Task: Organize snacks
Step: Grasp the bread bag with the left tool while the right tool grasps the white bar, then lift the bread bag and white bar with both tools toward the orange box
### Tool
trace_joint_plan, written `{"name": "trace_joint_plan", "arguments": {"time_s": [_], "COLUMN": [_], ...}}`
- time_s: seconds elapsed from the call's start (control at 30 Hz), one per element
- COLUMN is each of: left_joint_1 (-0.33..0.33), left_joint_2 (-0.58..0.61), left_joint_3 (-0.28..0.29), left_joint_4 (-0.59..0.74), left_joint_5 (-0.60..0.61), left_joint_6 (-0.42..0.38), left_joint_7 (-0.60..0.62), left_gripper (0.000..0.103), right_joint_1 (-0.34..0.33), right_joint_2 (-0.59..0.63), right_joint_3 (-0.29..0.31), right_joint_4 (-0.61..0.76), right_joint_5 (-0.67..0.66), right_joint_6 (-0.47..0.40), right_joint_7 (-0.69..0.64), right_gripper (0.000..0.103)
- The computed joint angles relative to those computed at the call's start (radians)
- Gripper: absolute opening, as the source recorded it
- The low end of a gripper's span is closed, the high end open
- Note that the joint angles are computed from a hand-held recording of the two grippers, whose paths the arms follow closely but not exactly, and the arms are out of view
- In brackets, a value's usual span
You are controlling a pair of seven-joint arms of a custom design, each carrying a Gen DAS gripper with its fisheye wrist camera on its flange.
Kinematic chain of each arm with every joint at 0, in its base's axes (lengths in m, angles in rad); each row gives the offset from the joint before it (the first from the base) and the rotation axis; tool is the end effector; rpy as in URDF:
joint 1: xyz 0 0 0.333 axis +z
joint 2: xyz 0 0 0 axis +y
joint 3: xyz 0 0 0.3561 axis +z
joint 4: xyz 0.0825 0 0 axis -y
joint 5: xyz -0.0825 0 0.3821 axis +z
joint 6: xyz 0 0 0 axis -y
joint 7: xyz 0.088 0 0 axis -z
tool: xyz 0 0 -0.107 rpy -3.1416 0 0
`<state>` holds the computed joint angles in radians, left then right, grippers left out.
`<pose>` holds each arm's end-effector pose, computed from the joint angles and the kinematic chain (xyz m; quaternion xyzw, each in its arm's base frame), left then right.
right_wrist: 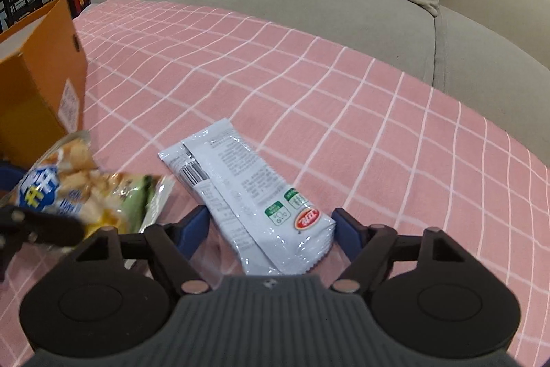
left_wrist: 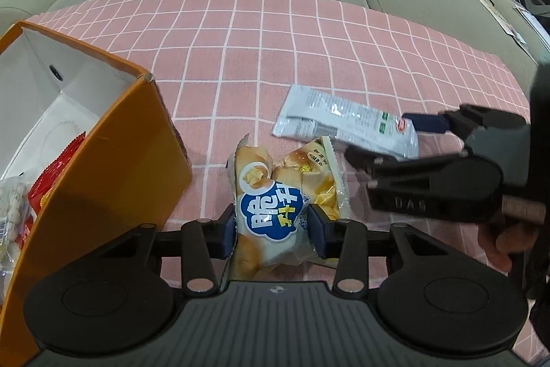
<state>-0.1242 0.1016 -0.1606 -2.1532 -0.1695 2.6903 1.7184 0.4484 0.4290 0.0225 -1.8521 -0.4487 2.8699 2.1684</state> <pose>0.5693 -0.1586 0.4418 -0.5817 0.7820 -0.2020 0.0960 0.6098 0.3355 0.3919 -0.7563 0.5781 -0.1821 0.2462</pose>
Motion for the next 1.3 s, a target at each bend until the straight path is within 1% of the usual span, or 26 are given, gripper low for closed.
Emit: {"name": "trace_joint_plan", "arguments": {"time_s": [0.1,0.17,0.2,0.23,0.27,0.3,0.37,0.43,0.53,0.6,0.73,0.83,0.9,0.97,1.03,1.1,1.13,1.2,1.23,1.3], "left_joint_1": [0.000,0.005,0.008,0.010,0.013,0.016,0.022,0.028,0.035,0.039,0.041,0.041,0.043,0.044,0.048,0.053,0.057,0.066,0.069,0.074], "left_joint_2": [-0.022,-0.046,-0.060,-0.072,-0.085,-0.100,-0.128,-0.156,-0.199,-0.229,-0.270,-0.300,-0.306,-0.308,-0.305,-0.298,-0.293,-0.285,-0.286,-0.283], "left_joint_3": [0.004,0.004,0.004,0.005,0.006,0.007,0.009,0.011,0.014,0.019,0.026,0.034,0.041,0.048,0.051,0.052,0.052,0.053,0.054,0.054], "left_joint_4": [-0.022,-0.045,-0.057,-0.069,-0.080,-0.096,-0.123,-0.149,-0.194,-0.224,-0.267,-0.298,-0.298,-0.302,-0.295,-0.285,-0.278,-0.269,-0.267,-0.262], "left_joint_5": [0.016,0.003,-0.006,-0.009,-0.005,-0.010,-0.021,-0.038,-0.056,-0.076,-0.112,-0.142,-0.159,-0.186,-0.200,-0.209,-0.210,-0.213,-0.214,-0.217], "left_joint_6": [0.000,-0.002,-0.006,-0.009,-0.022,-0.027,-0.036,-0.044,-0.049,-0.048,-0.049,-0.059,-0.079,-0.083,-0.099,-0.117,-0.125,-0.136,-0.142,-0.154], "left_joint_7": [-0.014,-0.011,-0.008,-0.008,-0.014,-0.013,-0.012,-0.004,0.005,0.023,0.054,0.087,0.105,0.123,0.136,0.144,0.144,0.139,0.138,0.136], "left_gripper": [0.044,0.043,0.042,0.042,0.042,0.041,0.041,0.041,0.041,0.041,0.041,0.041,0.041,0.042,0.043,0.043,0.044,0.046,0.047,0.049], "right_joint_1": [0.081,0.113,0.120,0.146,0.151,0.152,0.162,0.173,0.185,0.189,0.199,0.208,0.209,0.208,0.204,0.203,0.199,0.188,0.184,0.176], "right_joint_2": [-0.034,-0.060,-0.071,-0.085,-0.098,-0.112,-0.139,-0.174,-0.223,-0.247,-0.285,-0.301,-0.310,-0.321,-0.331,-0.357,-0.369,-0.392,-0.397,-0.414], "right_joint_3": [-0.070,-0.086,-0.081,-0.092,-0.086,-0.075,-0.054,-0.032,0.019,0.060,0.137,0.172,0.183,0.185,0.186,0.186,0.186,0.187,0.187,0.194], "right_joint_4": [-0.028,-0.041,-0.046,-0.045,-0.052,-0.063,-0.076,-0.104,-0.144,-0.155,-0.172,-0.185,-0.202,-0.227,-0.247,-0.279,-0.295,-0.326,-0.334,-0.339], "right_joint_5": [-0.069,-0.114,-0.129,-0.163,-0.174,-0.176,-0.186,-0.202,-0.210,-0.194,-0.129,-0.095,-0.086,-0.097,-0.110,-0.153,-0.175,-0.216,-0.255,-0.291], "right_joint_6": [-0.037,-0.086,-0.112,-0.170,-0.195,-0.211,-0.276,-0.319,-0.378,-0.429,-0.502,-0.510,-0.485,-0.446,-0.413,-0.376,-0.355,-0.310,-0.299,-0.316], "right_joint_7": [0.148,0.254,0.292,0.360,0.406,0.446,0.532,0.630,0.745,0.800,0.920,0.956,0.951,0.964,0.954,0.965,0.958,0.942,0.937,0.891], "right_gripper": [0.068,0.064,0.047,0.047,0.046,0.046,0.045,0.043,0.042,0.041,0.042,0.043,0.044,0.047,0.053,0.057,0.063,0.069,0.070,0.075]}}
